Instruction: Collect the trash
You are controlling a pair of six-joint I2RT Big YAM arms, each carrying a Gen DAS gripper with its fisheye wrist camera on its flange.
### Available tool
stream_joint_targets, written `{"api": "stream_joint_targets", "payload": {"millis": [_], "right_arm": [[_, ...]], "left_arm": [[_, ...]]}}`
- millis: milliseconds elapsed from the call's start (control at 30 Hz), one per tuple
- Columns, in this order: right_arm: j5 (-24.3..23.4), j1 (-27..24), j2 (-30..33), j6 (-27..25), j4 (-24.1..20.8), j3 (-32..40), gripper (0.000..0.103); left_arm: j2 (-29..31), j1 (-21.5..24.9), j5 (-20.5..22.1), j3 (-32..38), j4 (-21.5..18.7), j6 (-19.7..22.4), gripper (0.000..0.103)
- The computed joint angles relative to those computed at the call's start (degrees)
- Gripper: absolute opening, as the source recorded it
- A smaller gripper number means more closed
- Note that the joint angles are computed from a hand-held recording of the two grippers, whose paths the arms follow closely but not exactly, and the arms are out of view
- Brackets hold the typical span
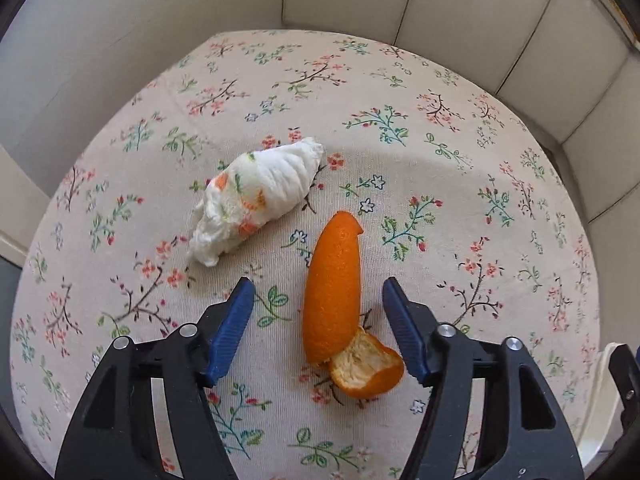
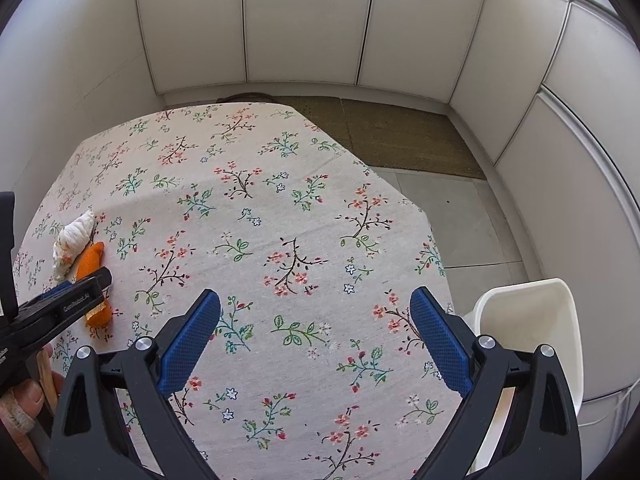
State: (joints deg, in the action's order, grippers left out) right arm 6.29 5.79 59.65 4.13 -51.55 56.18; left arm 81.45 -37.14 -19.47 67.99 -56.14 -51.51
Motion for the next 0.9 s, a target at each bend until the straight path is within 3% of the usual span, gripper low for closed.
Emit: {"api": "stream_joint_targets", "payload": {"millis": [67, 167, 333, 400, 500, 567, 900], "right_arm": [[-0.16, 0.02, 0.25, 0.03, -0.12, 0.08, 0.093], [-0.69, -0.08, 0.71, 0.68, -0.44, 0.23, 0.093], [-3.08, 0.82, 2.46, 0.81, -0.88, 0.87, 0.093], [-4.92, 1.72, 3.86, 1.23, -1.36, 1.65, 0.093], [-5.99, 4.56, 5.5, 2.6, -0.9, 2.61, 0.093], [-6.99, 7.07, 6.85, 4.08, -0.55, 3.59, 0.093], [-10.41, 18.38, 16.38, 12.41, 0.78, 11.14, 0.093]], "left_arm": [[0.21, -0.49, -1.44, 0.01, 0.07, 1.4, 0.03], [-1.07, -0.26, 0.66, -1.03, 1.86, 2.19, 0.018], [-6.75, 0.53, 3.94, -3.45, 4.19, -0.2, 0.017], [-10.34, 0.16, 1.36, -3.13, 3.44, 0.74, 0.017], [-14.69, -1.2, -5.89, -1.98, 0.84, 3.79, 0.016], [-16.88, -0.78, -7.09, -1.36, 0.66, 5.63, 0.016], [-26.9, 3.08, -5.09, -3.93, 7.09, 9.88, 0.011]]}}
